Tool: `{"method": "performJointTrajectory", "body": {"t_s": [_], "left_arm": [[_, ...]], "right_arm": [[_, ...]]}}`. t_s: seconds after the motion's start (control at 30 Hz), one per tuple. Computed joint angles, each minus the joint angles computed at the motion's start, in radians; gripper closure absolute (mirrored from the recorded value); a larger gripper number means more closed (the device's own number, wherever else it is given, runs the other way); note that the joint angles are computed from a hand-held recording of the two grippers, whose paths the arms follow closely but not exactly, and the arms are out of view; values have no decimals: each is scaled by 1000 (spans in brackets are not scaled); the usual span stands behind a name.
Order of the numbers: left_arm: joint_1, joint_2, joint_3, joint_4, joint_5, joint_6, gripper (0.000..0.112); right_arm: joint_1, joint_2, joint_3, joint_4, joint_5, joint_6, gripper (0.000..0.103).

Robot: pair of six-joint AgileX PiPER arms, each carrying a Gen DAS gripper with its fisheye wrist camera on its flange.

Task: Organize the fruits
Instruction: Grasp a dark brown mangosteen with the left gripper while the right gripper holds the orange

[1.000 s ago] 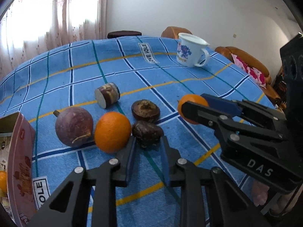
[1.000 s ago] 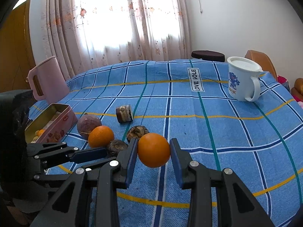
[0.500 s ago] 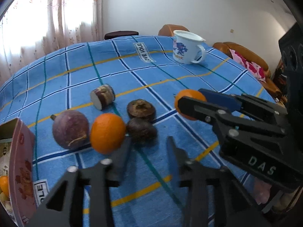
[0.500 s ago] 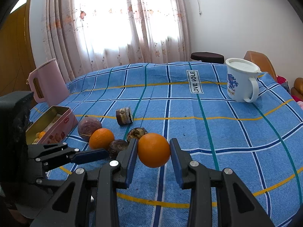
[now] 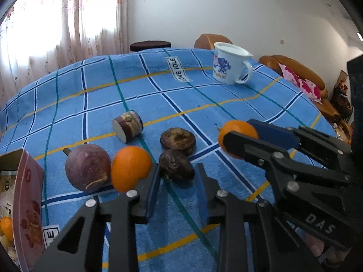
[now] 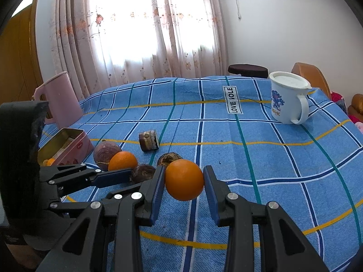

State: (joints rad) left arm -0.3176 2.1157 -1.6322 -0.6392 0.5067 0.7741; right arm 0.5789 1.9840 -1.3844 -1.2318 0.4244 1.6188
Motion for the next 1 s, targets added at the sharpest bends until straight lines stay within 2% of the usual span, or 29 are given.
{"method": "performJointTrajectory", "body": {"t_s": [0.6, 1.0], "left_arm": [[-2, -121, 210, -421, -183, 444, 80], [5, -162, 287, -733, -226, 752, 80]], "right_arm": [[16, -50, 101, -348, -19, 339, 67], [47, -69, 143, -495, 36, 470, 67]]}}
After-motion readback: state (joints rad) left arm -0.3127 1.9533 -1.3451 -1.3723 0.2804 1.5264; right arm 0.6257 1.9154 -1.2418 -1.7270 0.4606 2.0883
